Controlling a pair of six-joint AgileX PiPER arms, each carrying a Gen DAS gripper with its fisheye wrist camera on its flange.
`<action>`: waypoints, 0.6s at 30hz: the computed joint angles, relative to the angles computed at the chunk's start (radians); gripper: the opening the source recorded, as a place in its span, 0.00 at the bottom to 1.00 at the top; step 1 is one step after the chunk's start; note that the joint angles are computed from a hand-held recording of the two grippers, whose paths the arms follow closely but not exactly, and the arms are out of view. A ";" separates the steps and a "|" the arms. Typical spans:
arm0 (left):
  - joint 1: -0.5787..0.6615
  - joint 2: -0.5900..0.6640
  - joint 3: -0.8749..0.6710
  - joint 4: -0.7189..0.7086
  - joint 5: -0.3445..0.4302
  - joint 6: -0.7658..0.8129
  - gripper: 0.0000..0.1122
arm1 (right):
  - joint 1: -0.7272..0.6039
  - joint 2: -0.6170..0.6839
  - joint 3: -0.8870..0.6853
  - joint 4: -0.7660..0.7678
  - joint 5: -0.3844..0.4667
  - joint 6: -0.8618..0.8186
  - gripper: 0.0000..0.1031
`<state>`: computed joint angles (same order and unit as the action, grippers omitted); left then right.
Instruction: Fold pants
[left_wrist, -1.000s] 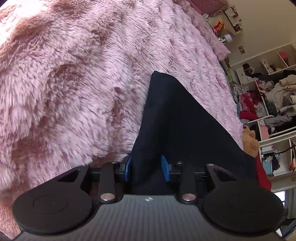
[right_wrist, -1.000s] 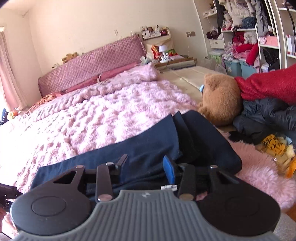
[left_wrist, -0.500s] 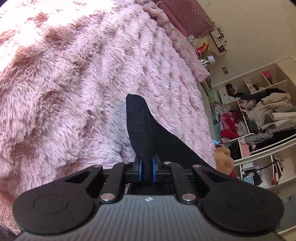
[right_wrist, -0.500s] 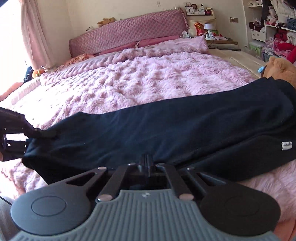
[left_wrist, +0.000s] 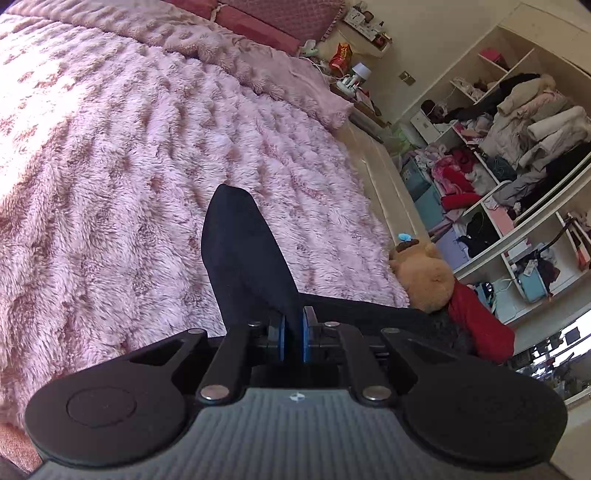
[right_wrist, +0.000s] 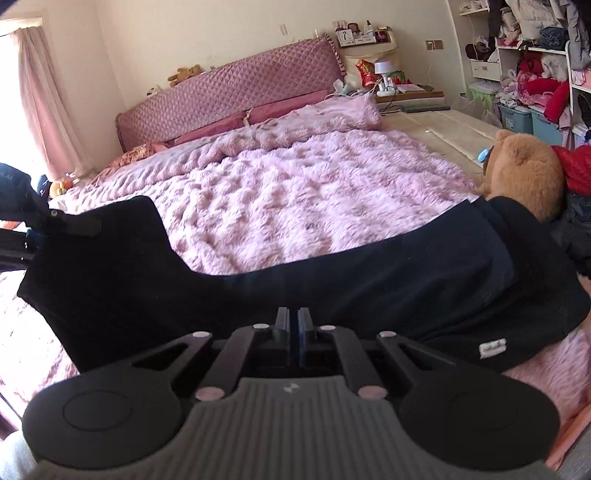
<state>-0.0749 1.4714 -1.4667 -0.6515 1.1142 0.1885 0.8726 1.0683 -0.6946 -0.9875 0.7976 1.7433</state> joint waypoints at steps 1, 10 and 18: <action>-0.043 0.001 -0.021 0.033 -0.005 -0.029 0.07 | -0.020 -0.020 0.003 0.013 -0.005 -0.026 0.01; -0.384 0.103 -0.231 0.263 0.013 -0.270 0.07 | -0.336 -0.212 0.099 0.306 -0.303 -0.432 0.00; -0.608 0.249 -0.398 0.346 -0.001 -0.384 0.07 | -0.511 -0.321 0.151 0.525 -0.420 -0.745 0.00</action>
<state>-0.6830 1.7206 -1.8649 -0.3054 1.1130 -0.1955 0.3621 0.7469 -0.5438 -0.4624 0.3773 0.9985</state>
